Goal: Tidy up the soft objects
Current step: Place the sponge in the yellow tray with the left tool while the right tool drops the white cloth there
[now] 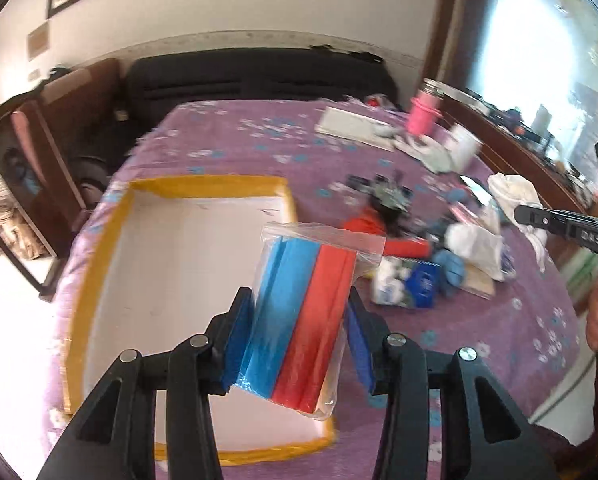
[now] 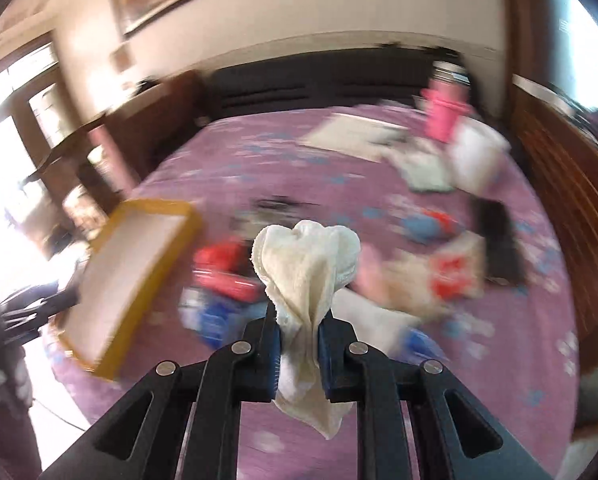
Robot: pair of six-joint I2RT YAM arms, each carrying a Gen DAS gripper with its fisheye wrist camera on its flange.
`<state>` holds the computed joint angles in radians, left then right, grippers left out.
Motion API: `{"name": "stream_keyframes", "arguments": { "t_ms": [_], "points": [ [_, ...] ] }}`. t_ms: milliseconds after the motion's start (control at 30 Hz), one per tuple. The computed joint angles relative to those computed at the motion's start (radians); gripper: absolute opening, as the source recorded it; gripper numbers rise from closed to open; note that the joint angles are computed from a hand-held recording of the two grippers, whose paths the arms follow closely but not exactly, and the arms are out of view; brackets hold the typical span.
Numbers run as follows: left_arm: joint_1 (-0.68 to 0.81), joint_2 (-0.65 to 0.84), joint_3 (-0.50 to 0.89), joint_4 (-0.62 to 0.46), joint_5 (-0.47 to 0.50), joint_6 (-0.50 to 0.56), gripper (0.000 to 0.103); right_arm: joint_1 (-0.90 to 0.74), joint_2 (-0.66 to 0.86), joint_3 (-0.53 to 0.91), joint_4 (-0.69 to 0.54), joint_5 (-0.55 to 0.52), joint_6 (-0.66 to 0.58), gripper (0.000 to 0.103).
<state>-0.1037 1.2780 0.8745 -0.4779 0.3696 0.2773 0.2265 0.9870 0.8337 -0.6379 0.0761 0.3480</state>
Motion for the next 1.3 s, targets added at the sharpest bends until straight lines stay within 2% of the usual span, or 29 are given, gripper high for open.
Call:
{"name": "stream_keyframes", "arguments": {
  "t_ms": [100, 200, 367, 467, 600, 900, 1000, 1100, 1167, 1200, 1300],
  "points": [
    [0.045, 0.041, 0.049, 0.009, -0.015, 0.009, 0.044, 0.115, 0.144, 0.095, 0.052, 0.004, 0.029, 0.017],
    [0.059, 0.088, 0.096, 0.047, -0.058, 0.011, 0.044, 0.168, 0.337, 0.245, 0.108, -0.059, 0.029, 0.017],
    [0.022, 0.245, 0.197, 0.162, -0.203, 0.005, 0.044, 0.202, 0.669, 0.502, 0.168, -0.126, 0.051, 0.017],
    [0.015, 0.338, 0.256, 0.182, -0.226, 0.003, 0.044, 0.186, 0.841, 0.619, 0.198, -0.157, 0.074, 0.017],
    [0.015, 0.489, 0.373, 0.182, -0.24, -0.007, 0.044, 0.157, 0.98, 0.687, 0.248, -0.199, 0.109, 0.017],
    [-0.001, 0.685, 0.524, 0.167, -0.269, -0.048, 0.047, 0.125, 1.116, 0.789, 0.266, -0.247, 0.132, 0.018],
    [-0.004, 0.71, 0.531, 0.18, -0.285, -0.051, 0.059, 0.136, 1.146, 0.825, 0.244, -0.214, 0.121, 0.019],
    [0.0, 0.716, 0.53, 0.195, -0.312, -0.057, 0.068, 0.139, 1.159, 0.836, 0.236, -0.204, 0.116, 0.027],
    [0.013, 0.718, 0.541, 0.184, -0.3, -0.069, 0.074, 0.136, 1.152, 0.825, 0.242, -0.198, 0.123, 0.036],
    [0.019, 0.713, 0.54, 0.18, -0.295, -0.073, 0.075, 0.133, 1.137, 0.807, 0.255, -0.201, 0.127, 0.042],
    [0.03, 0.679, 0.521, 0.175, -0.286, -0.076, 0.075, 0.129, 1.068, 0.736, 0.287, -0.19, 0.127, 0.047]
  ]
}}
